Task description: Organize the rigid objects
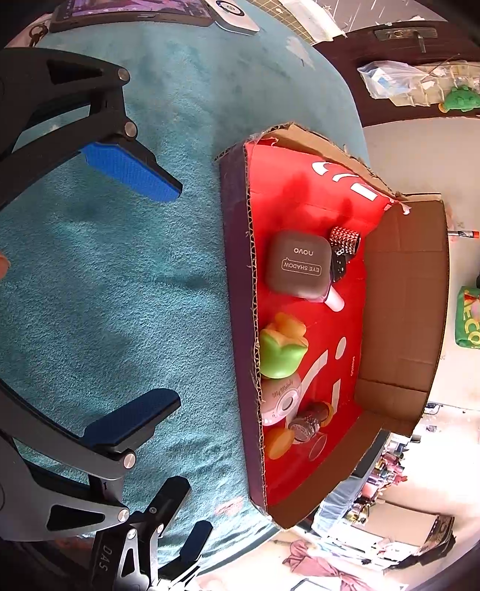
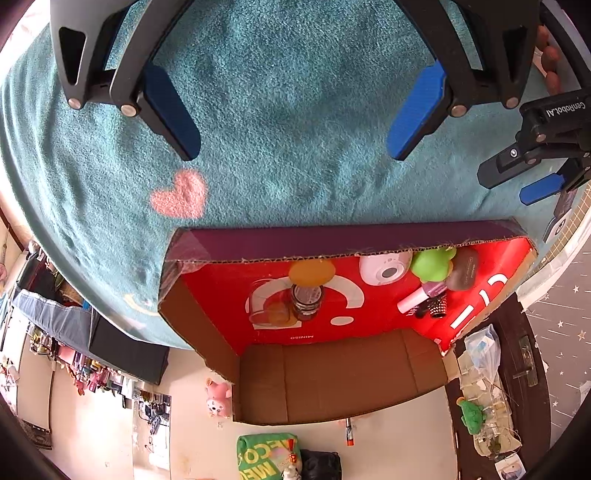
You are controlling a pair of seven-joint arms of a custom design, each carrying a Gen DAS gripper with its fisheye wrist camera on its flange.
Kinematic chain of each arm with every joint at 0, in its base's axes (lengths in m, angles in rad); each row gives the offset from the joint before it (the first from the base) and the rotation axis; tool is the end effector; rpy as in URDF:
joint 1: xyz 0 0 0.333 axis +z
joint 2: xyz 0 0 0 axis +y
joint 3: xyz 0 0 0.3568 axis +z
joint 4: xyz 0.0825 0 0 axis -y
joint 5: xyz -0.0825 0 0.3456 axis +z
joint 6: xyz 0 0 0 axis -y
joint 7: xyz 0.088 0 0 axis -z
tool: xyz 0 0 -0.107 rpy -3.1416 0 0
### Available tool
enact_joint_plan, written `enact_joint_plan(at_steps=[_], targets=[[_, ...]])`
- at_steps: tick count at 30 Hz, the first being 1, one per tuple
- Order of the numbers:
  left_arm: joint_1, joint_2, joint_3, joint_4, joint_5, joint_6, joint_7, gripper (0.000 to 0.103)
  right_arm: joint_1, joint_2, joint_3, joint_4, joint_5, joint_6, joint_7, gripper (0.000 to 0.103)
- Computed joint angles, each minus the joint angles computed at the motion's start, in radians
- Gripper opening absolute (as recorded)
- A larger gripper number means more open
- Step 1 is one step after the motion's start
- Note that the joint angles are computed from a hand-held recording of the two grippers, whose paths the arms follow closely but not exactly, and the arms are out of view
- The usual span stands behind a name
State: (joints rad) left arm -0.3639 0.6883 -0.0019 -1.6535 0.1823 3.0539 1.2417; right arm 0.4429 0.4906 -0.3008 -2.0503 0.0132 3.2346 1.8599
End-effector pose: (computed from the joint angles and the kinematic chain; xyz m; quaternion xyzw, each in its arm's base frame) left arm 0.6780 -0.2745 0.3501 -0.5889 0.7288 -0.2980 0.1822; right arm 0.6298 0.1139 0.3564 -0.6361 0.6855 -0.2373 0.2629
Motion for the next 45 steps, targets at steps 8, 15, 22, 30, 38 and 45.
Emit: enact_joint_plan(at_steps=[8,15,22,30,38,45], targets=[[0.031,0.018,-0.043,0.023,-0.014,-0.036,0.022,0.103,-0.001,0.013,-0.004,0.013,0.001,-0.015,0.006,0.103],[-0.01,0.025,0.007,0.028,0.005,-0.04,-0.005,0.103,0.015,0.025,-0.027,0.018,-0.012,-0.023,0.023,0.103],[-0.049,0.026,0.053,0.037,0.055,-0.068,-0.059,0.103,0.038,0.038,-0.052,0.022,-0.019,-0.017,0.037,0.103],[-0.034,0.027,0.034,0.05,0.076,-0.095,-0.074,0.103,0.086,0.056,-0.101,0.022,-0.007,0.003,0.043,0.103],[-0.033,0.03,0.034,0.055,0.099,-0.099,-0.095,0.103,0.096,0.06,-0.108,0.023,0.011,0.005,0.03,0.103],[-0.031,0.03,0.034,0.051,0.104,-0.091,-0.1,0.103,0.098,0.061,-0.109,0.023,0.018,0.005,0.024,0.103]])
